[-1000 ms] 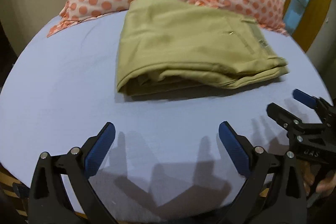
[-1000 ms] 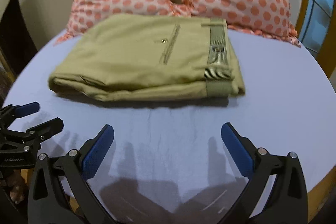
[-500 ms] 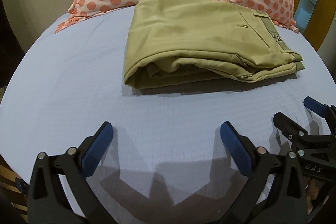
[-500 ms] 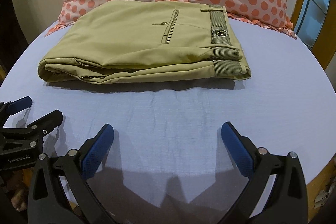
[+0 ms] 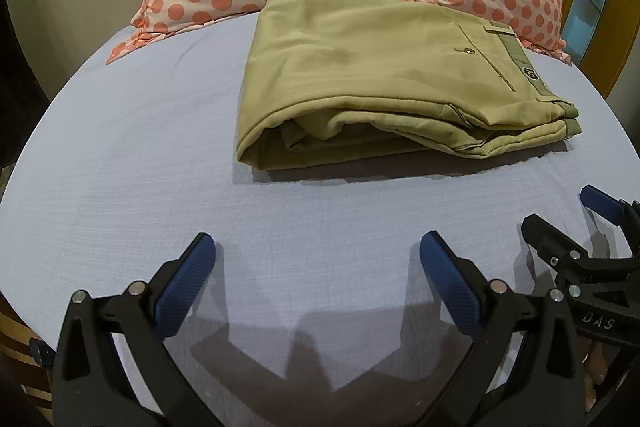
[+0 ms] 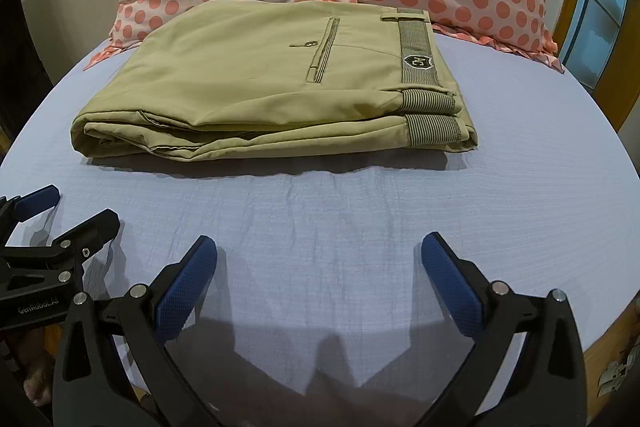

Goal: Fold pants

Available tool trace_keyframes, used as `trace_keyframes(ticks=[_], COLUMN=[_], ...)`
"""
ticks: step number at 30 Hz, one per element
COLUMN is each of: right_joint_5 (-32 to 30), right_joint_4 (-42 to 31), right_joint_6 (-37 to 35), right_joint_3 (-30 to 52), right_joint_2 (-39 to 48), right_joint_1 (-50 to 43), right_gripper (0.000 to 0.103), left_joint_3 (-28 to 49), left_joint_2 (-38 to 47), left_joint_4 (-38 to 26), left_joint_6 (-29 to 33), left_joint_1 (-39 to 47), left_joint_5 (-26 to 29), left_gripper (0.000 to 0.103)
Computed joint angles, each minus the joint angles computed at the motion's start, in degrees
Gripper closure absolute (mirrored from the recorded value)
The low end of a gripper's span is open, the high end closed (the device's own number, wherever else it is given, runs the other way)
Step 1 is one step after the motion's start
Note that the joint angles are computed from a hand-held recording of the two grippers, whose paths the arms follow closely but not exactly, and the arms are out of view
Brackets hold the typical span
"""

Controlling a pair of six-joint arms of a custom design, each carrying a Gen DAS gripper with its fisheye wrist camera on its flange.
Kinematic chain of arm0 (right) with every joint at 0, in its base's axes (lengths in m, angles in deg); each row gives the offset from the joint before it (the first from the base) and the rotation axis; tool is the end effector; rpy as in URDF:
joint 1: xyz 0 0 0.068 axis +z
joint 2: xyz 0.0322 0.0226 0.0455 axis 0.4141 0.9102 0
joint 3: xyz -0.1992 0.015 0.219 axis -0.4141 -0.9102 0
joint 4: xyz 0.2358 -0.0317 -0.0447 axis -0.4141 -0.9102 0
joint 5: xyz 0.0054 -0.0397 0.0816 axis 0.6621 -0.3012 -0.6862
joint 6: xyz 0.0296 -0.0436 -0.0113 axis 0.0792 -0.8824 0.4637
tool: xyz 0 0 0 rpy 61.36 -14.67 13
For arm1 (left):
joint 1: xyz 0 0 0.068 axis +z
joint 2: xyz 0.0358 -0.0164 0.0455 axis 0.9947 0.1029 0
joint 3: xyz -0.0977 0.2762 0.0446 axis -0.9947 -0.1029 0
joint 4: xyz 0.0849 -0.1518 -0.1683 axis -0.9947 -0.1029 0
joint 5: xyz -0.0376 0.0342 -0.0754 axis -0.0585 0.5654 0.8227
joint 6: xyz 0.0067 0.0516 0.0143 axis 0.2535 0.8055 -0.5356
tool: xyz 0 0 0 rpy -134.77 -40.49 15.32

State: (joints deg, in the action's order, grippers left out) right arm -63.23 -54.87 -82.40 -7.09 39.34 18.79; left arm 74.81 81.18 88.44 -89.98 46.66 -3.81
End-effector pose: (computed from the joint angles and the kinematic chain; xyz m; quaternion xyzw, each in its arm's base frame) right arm 0.2010 -0.0121 0.1173 -0.1111 0.9408 0.0505 0.3161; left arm 0.1742 -0.1153 0.1214 -0.0449 0.9529 0.0197 0.2995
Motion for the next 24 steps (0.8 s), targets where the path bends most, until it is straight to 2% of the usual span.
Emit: trace_keyframes(ticks=[24], right_joint_5=[-0.33], right_joint_4=[-0.31], right_joint_6=[-0.46], right_joint_3=[0.34], right_joint_2=[0.12], right_joint_1=[-0.34], right_gripper=[0.001], left_joint_3=[0.30], left_joint_2=[0.13], left_joint_4=[-0.35], left_joint_6=[-0.41], left_joint_1=[-0.20], left_joint_5=[-0.07], left_gripper=[0.002])
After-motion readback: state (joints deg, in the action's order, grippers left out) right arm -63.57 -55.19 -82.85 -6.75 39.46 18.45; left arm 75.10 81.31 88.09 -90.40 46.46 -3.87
